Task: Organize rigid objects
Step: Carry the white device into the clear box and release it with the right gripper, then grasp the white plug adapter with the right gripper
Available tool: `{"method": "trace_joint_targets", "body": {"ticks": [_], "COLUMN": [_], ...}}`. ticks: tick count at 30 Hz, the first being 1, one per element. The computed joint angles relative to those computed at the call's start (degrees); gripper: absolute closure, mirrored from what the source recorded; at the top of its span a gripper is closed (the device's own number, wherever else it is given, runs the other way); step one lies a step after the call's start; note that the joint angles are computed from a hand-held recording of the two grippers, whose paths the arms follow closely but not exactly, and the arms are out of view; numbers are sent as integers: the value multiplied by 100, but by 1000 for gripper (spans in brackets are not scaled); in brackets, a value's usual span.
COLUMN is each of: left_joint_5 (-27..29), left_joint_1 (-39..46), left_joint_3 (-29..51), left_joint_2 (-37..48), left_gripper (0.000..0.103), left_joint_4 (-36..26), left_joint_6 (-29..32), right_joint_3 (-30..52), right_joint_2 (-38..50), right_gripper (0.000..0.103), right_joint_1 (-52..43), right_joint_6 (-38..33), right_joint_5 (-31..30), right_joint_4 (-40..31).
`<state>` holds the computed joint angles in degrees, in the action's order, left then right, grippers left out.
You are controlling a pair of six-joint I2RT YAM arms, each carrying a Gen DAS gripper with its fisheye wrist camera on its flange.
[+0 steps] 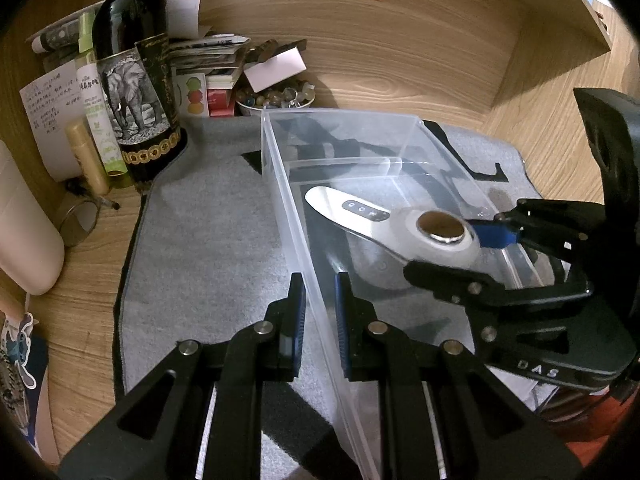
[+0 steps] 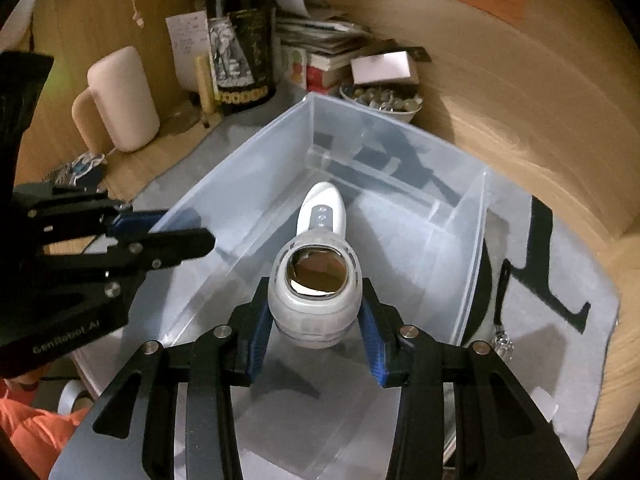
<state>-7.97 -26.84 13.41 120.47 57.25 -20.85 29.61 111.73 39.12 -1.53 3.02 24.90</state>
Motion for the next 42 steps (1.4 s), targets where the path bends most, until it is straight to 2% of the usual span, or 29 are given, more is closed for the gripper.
{"method": "trace_joint_targets", "body": {"ticks": [2,6,10,15,19,23,26,33,40,42], "left_joint_5": [-17,-30,-12,-4,-14,0,-35,-71,-267,-281], "left_joint_1": [-15,-24,-17,-15,-25,-10,-34,-45,-154,-168], "left_joint_3": [5,20,21,7,17,57,82,134,224,239], "left_joint_2": [-1,-24,-46,-71,-83,-112,-164,-211,-251,-251], "left_gripper": [88,88,88,88,88,88,88,88,88,88], "left_joint_4": [-15,-71,-100,-150,-194,-293,-399,-518,-731,-752], "left_joint_6": [-6,-16,-30,-37,-50,-35,-37,-40,-68,-91], "right_joint_3": [-112,-540,-982,-1439,-1697,-1851,-1866,-1555,-1183,-1085], "right_joint_2": [-71,-515,-1207,-1962,-2281,-2208,-1858,-319,215,261], "right_gripper": [60,44,37,23,22,22,22,22,25,32], "right_joint_1": [19,-14,-192,-659,-1262,-1918,-2466,-3378,-3966,-4033], "right_joint_6": [-11,-45,-110,-176,-240,-365,-453,-527,-491,-462], "right_joint_5": [21,149,306,463,484,393,183,-299,-784,-910], "right_joint_4": [55,425,605,755,812,986,1155,1695,1548,1407]}}
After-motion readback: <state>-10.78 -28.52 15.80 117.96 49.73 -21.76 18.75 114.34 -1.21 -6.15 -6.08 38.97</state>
